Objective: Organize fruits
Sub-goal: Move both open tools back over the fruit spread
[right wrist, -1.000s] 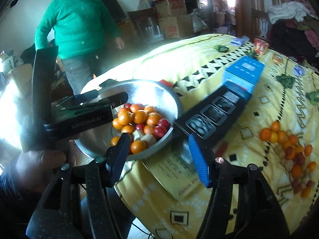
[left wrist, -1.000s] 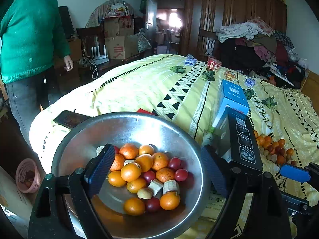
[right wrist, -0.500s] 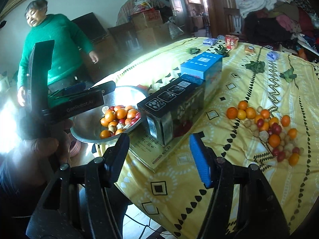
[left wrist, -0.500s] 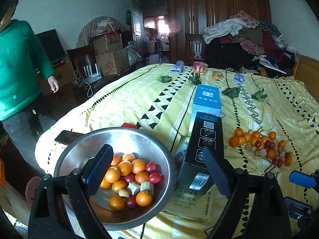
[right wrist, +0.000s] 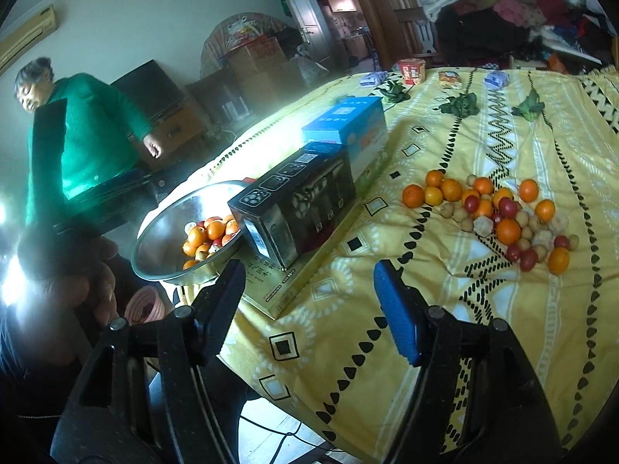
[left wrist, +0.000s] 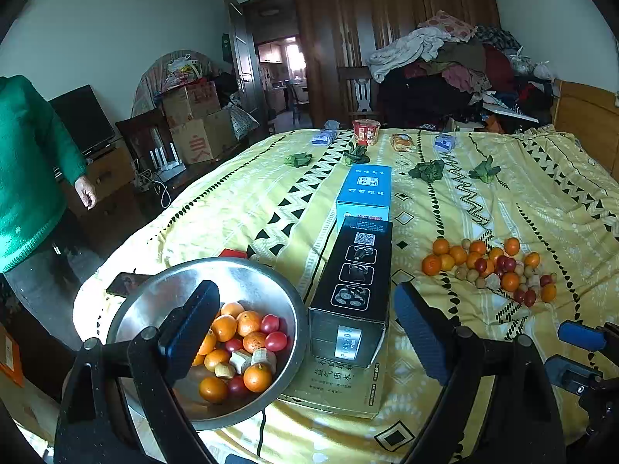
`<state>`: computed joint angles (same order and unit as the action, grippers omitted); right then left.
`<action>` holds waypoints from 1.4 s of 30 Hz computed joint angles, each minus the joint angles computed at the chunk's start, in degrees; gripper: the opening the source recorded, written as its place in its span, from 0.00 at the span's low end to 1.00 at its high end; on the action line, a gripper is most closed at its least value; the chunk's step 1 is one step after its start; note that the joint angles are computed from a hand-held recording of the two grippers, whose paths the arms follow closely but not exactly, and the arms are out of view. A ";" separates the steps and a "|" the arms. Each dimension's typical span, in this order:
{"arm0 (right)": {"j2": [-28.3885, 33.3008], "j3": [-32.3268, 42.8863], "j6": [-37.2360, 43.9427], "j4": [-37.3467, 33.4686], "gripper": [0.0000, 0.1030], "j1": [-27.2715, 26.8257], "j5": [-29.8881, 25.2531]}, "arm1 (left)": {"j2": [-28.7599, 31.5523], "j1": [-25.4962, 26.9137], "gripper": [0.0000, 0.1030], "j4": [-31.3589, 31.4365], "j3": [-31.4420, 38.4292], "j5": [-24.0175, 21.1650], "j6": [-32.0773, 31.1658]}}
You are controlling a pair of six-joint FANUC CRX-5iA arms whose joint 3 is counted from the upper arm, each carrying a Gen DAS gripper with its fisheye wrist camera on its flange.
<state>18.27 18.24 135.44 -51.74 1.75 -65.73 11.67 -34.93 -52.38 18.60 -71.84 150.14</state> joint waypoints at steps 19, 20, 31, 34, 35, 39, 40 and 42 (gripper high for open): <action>3.46 1.87 -2.53 0.58 0.68 -3.85 -1.57 | 3.58 0.70 0.90 11.85 0.83 13.34 -11.55; 3.59 1.94 -2.71 0.82 0.68 -4.01 -1.52 | 4.08 1.17 0.90 13.52 0.87 14.88 -12.55; 9.32 5.27 -10.14 6.91 0.68 -7.62 1.50 | 20.79 12.38 0.58 51.57 3.66 33.62 -38.72; 11.19 6.82 -11.99 8.74 0.68 -7.98 1.67 | 27.04 14.60 0.46 57.64 7.91 34.30 -41.21; 11.61 7.17 -12.42 9.12 0.68 -8.05 1.63 | 29.00 15.08 0.42 58.70 9.81 33.88 -41.42; 14.07 9.24 -14.56 10.85 0.68 -8.03 1.18 | 38.29 16.00 0.35 60.08 21.69 28.08 -43.40; 14.61 9.64 -14.87 11.10 0.68 -7.98 1.05 | 39.72 16.15 0.33 60.56 23.55 27.09 -43.96; 15.86 10.75 -15.51 11.49 0.68 -8.01 0.64 | 42.30 16.12 0.33 59.49 27.74 25.21 -43.57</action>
